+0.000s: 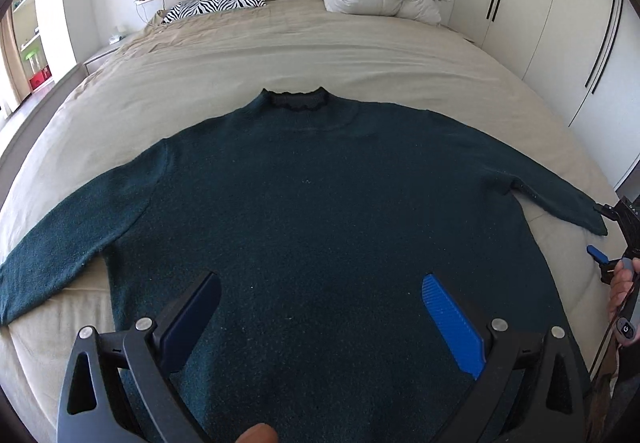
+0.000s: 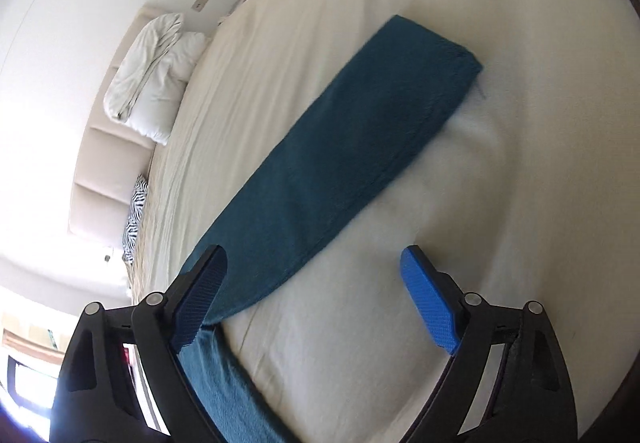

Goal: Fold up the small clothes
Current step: 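Grasp the sweater sleeve cuff with the right tool and lift it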

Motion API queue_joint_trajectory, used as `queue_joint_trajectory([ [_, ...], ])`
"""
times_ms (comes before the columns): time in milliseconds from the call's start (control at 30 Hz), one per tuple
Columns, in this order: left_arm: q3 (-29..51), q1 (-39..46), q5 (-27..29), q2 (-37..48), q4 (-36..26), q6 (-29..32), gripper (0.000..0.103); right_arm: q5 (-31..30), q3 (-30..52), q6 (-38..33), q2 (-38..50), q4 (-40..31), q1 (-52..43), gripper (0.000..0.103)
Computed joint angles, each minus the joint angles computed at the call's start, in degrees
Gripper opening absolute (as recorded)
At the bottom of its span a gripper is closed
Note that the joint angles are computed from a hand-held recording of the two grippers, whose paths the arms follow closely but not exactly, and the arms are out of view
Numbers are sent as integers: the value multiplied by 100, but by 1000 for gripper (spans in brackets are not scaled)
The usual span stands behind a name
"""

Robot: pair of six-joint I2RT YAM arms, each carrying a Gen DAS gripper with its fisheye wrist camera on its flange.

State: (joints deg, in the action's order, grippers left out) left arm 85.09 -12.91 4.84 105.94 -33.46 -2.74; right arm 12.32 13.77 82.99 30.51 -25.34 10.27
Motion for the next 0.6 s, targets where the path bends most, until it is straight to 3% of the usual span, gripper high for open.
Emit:
queue_joint_trajectory([
  [133, 239, -121, -3, 317, 13, -380, 103, -1335, -478, -941, 37, 935, -1867, 74],
  [200, 391, -85, 362, 482, 5, -477, 103, -1821, -588, -1237, 701, 1837, -2538, 72],
  [333, 501, -85, 729, 597, 165, -581, 101, -2794, -441, -1739, 2374, 3230, -3833, 54],
  [400, 653, -39, 911, 731, 141, -660, 91, -2923, -144, -2047, 3092, 3472, -4127, 34],
  [500, 1040, 85, 1349, 1086, -79, -839, 76, -2718, 422, -2296, 3720, 3381, -4067, 22],
  [600, 1377, 181, 1734, 1419, -142, -1019, 74, -2125, 1213, -2554, 4019, 2859, -3499, 13],
])
